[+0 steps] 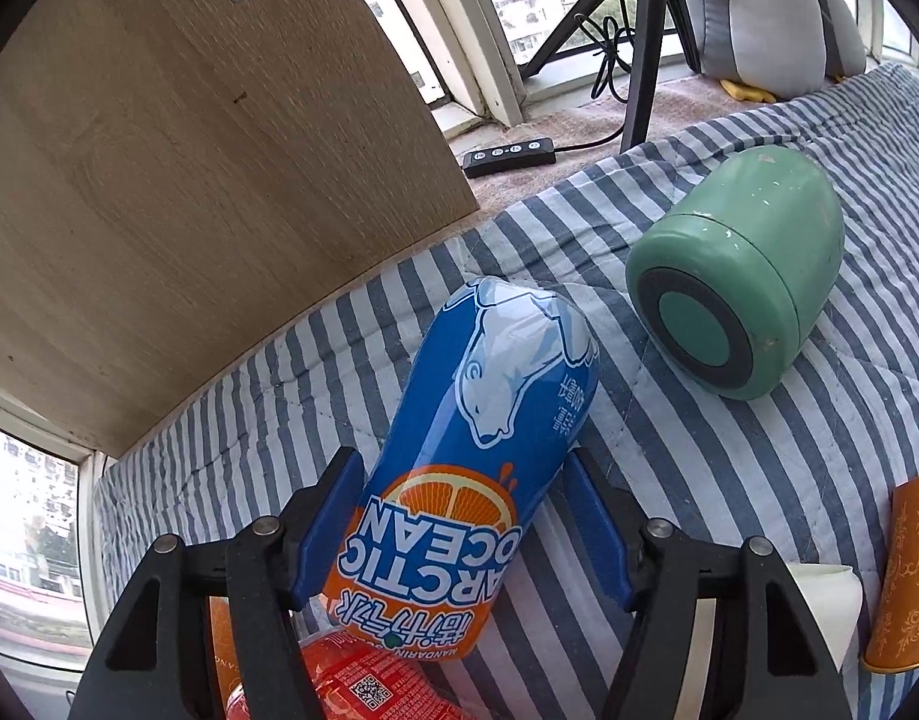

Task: Flip cup upside down
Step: 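Close the right tool around the blue bottle's body and lift it, then close the left tool on the blue bottle while the right tool releases it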

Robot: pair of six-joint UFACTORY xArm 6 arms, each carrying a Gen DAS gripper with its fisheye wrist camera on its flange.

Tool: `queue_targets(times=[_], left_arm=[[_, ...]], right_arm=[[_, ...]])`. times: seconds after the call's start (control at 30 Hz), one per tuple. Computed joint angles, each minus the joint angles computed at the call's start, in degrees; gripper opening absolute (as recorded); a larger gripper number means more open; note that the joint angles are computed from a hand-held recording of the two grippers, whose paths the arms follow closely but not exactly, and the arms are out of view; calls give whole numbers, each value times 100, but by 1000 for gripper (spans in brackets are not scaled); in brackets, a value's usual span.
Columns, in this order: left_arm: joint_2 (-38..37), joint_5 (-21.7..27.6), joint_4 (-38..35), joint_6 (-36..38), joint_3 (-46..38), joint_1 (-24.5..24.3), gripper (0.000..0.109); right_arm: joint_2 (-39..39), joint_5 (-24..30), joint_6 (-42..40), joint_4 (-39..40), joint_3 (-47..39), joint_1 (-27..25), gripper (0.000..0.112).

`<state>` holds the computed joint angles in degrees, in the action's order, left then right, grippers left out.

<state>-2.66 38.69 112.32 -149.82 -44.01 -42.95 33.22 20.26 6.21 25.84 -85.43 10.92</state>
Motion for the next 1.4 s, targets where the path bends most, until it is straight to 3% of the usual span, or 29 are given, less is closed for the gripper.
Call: queue_targets(times=[0.2,0.3,0.5,0.77,0.93,1.13,1.4], left_arm=[[38,-17,36,-9,-30,11,102],[63,-52,26,-18,-50,33,102],[71,-139,17,-93,-69,117,102],[146,-139,-11,-38,-117,113,102],[189,-172,-40,-17,-151,146,102],[211,-176,-108,44,-176,191,102],[269,-641,-170,113,-289,458,102]], right_arm=[[-391,-418,-509,523,420,53,54],[-539,-479,-428,358,540,49,49],[-604,-347,-320,-142,652,84,47],[-1119,-572,-904,329,1164,98,47],[-1772,-865,-1835,1238,1879,173,47],[-2877,-1082,-4024,3257,3022,354,47],[-4486,-1544,-7001,5985,4689,835,47]])
